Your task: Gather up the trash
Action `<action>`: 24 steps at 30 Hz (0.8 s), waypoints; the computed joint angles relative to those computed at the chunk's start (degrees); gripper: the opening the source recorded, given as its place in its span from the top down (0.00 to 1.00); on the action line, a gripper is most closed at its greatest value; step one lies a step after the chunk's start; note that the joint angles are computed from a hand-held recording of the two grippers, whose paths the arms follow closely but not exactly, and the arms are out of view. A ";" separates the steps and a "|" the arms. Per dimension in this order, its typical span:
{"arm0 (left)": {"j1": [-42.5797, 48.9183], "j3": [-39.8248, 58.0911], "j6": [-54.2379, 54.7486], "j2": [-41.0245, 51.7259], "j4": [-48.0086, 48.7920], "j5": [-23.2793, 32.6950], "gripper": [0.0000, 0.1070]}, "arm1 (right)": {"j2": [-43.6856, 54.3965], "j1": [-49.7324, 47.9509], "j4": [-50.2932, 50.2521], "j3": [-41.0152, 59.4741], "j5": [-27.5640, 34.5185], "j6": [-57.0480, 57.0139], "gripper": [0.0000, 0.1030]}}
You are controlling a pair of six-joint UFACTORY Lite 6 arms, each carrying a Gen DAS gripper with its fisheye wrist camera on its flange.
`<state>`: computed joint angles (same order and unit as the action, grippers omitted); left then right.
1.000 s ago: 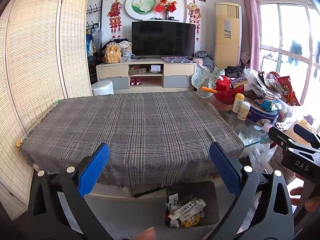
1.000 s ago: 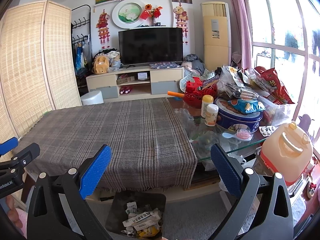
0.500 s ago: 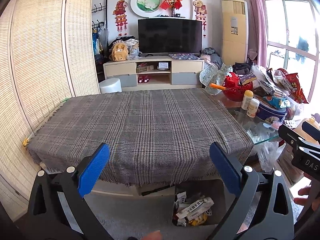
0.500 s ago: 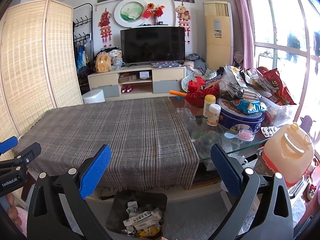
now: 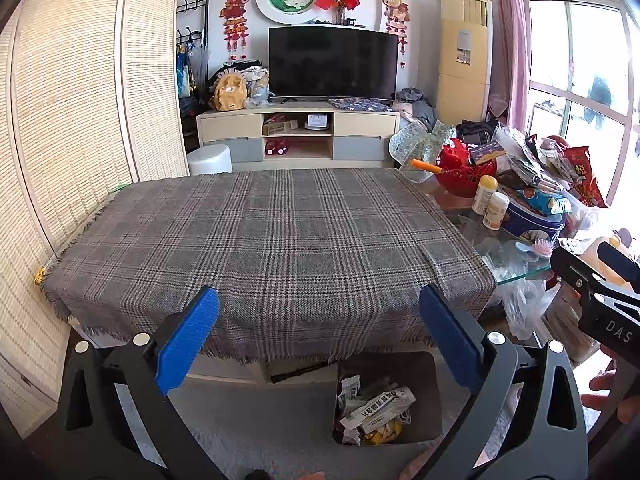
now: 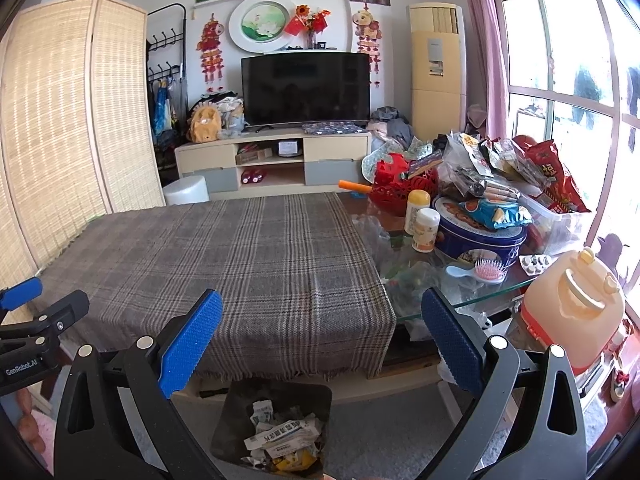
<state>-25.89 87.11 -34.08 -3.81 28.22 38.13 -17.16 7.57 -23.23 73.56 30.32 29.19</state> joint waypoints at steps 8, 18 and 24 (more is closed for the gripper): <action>0.43 1.11 1.84 0.56 -2.00 0.61 0.11 | -0.24 0.82 -0.55 0.34 0.67 0.49 0.03; 0.52 1.34 2.17 1.52 -2.17 0.27 0.11 | 0.66 0.30 0.88 0.68 0.75 0.15 0.03; 0.26 1.69 2.13 2.25 -2.26 0.05 0.11 | 0.74 -0.08 0.90 0.23 1.14 0.15 0.03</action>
